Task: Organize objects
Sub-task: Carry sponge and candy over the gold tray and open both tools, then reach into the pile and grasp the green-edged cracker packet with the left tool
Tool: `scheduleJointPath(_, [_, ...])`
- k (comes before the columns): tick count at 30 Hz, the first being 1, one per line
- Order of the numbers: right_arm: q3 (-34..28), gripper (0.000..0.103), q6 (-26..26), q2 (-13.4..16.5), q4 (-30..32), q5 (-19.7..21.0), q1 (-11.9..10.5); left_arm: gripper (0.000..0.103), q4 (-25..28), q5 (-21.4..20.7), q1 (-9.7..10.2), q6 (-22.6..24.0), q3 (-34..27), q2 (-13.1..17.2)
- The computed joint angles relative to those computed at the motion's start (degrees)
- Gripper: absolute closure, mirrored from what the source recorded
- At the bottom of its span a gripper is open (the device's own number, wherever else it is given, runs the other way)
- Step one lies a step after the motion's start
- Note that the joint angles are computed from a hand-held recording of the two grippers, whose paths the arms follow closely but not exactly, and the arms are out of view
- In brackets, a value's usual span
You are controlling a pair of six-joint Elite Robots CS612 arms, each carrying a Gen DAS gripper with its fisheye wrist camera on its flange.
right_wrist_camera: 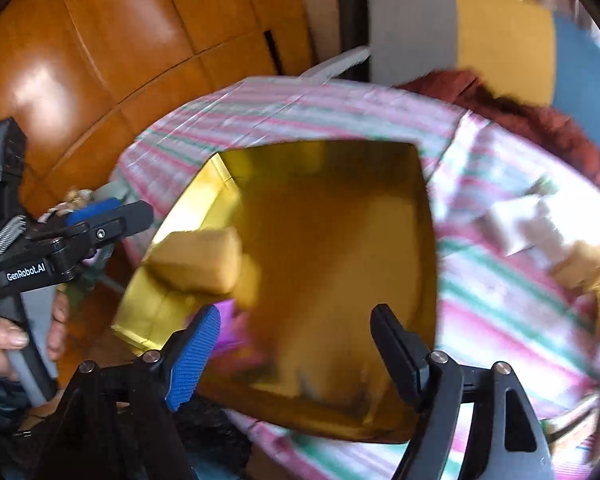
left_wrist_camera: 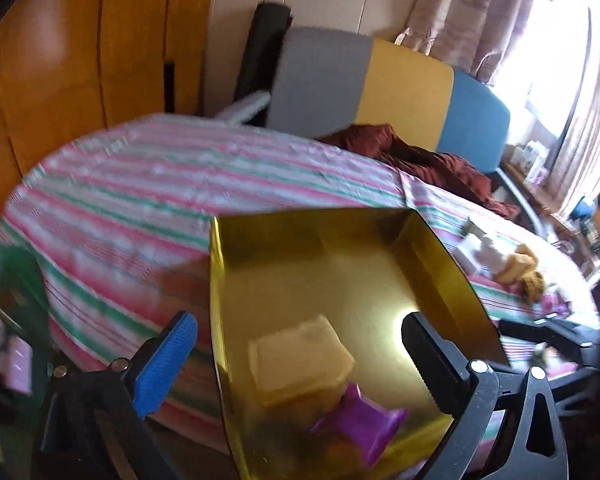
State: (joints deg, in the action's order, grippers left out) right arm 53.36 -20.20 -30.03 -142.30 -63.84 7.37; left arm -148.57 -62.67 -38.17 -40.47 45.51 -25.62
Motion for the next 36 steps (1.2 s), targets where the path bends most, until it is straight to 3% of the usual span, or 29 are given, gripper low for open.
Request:
scheduleJointPath(6, [4.7,0.024,3.7,-1.0,-18.9,-8.7,0.3,0.0,2.0,5.5,-0.66,1.0,-3.6,1.6])
scheduleJointPath(9, [4.6,0.024,4.7,-0.7,-21.4,-14.6,0.8,0.0,2.0,5.2,-0.67,1.2,-4.4,1.9])
scheduleJointPath(11, [3.1,0.024,4.5,-0.1,-17.4,-16.3,0.9,0.0,0.6,4.3,-0.65,2.2,-4.4,2.0])
scheduleJointPath(14, [1.0,0.025,6.0,0.6,-11.2,-14.2,0.5,0.0,1.5,4.1,-0.89,3.7,-5.6,2.6])
scheduleJointPath(17, [0.3,0.025,8.1,1.0,-8.6,-7.6,-0.7,0.0,2.0,2.6,-0.93,4.8,-6.9,3.2])
scheduleJointPath(18, [0.5,0.025,8.5,1.0,-8.9,-7.1,-1.0,0.0,2.1,1.6,-0.9,5.2,-7.3,3.5])
scheduleJointPath(24, [1.7,0.015,10.9,0.7,-11.5,-7.3,-1.7,0.0,4.7,-3.4,-0.71,6.0,-10.7,5.2])
scheduleJointPath(30, [2.8,0.0,14.4,0.3,-12.9,-8.7,-2.9,0.0,8.5,-5.3,-0.86,7.0,-14.3,7.0])
scheduleJointPath(36, [3.3,0.0,18.7,0.1,-14.5,-12.3,-3.7,0.0,11.1,-6.2,-1.1,8.8,-17.1,8.4])
